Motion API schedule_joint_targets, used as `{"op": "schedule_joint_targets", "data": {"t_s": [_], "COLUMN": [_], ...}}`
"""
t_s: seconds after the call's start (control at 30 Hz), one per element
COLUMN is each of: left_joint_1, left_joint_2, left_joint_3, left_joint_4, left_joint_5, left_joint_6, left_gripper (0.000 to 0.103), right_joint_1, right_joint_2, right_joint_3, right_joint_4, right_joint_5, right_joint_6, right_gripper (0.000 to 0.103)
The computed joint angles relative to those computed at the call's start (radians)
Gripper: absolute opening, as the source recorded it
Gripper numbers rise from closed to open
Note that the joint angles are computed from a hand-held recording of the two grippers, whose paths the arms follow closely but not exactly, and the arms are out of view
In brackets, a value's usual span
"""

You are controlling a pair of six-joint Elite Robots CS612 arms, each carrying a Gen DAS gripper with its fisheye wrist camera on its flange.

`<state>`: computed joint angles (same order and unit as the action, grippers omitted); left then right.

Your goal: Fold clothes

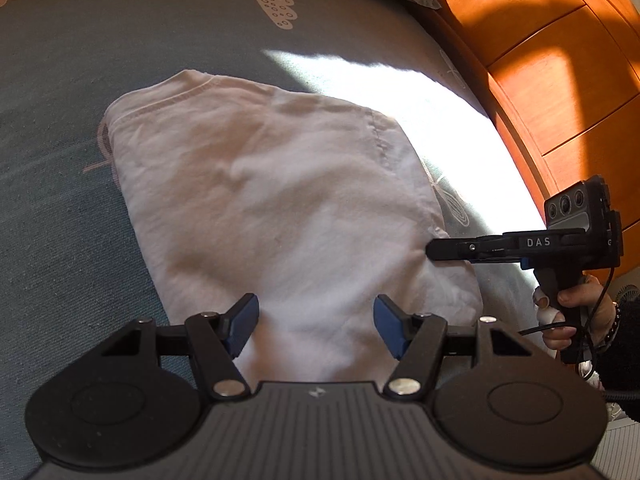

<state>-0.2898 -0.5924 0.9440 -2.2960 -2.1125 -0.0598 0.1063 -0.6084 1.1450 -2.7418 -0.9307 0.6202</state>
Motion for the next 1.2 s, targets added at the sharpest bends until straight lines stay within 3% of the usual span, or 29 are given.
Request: {"op": "schedule_joint_targets", "data": {"t_s": [0.03, 0.3, 0.37, 0.43, 0.53, 0.63, 0.73, 0.83, 0.93, 1.0, 1.1, 1.2], "left_joint_1": [0.001, -0.002, -0.007, -0.014, -0.029, -0.042, -0.038, -0.035, -0.042, -0.063, -0.099, -0.120], "left_joint_2": [-0.003, -0.033, -0.044, -0.067, -0.093, -0.116, -0.142, -0.167, -0.194, -0.212, -0.237, -0.247], "left_joint_3": [0.000, 0.031, 0.049, 0.090, 0.125, 0.163, 0.210, 0.239, 0.292, 0.343, 0.435, 0.494], "left_joint_4": [0.009, 0.097, 0.109, 0.060, 0.076, 0.124, 0.130, 0.127, 0.024, -0.090, -0.285, -0.423], "left_joint_5": [-0.003, -0.044, -0.027, -0.001, 0.042, 0.088, 0.096, 0.107, 0.149, 0.255, 0.439, 0.532], "left_joint_6": [0.009, 0.166, 0.208, 0.259, 0.404, 0.524, 0.552, 0.552, 0.544, 0.554, 0.668, 0.779], "left_gripper": [0.063, 0.063, 0.063, 0.063, 0.063, 0.063, 0.064, 0.064, 0.064, 0.064, 0.063, 0.063], "right_joint_1": [0.002, 0.016, 0.022, 0.032, 0.053, 0.077, 0.101, 0.106, 0.105, 0.106, 0.109, 0.110], "right_joint_2": [-0.004, -0.035, -0.049, -0.070, -0.104, -0.110, -0.098, -0.106, -0.113, -0.112, -0.106, -0.105], "right_joint_3": [0.004, 0.000, 0.003, 0.014, 0.039, 0.031, 0.009, 0.047, 0.062, 0.061, 0.049, 0.048], "right_joint_4": [0.004, 0.122, 0.152, 0.146, 0.106, 0.134, 0.246, 0.243, 0.238, 0.235, 0.247, 0.243], "right_joint_5": [-0.009, -0.063, -0.105, -0.169, -0.255, -0.269, -0.303, -0.332, -0.328, -0.329, -0.328, -0.327], "right_joint_6": [-0.011, -0.121, -0.169, -0.219, -0.359, -0.526, -0.677, -0.681, -0.609, -0.580, -0.580, -0.572], "right_gripper": [0.014, 0.013, 0.016, 0.021, 0.027, 0.040, 0.040, 0.040, 0.043, 0.046, 0.054, 0.056]}}
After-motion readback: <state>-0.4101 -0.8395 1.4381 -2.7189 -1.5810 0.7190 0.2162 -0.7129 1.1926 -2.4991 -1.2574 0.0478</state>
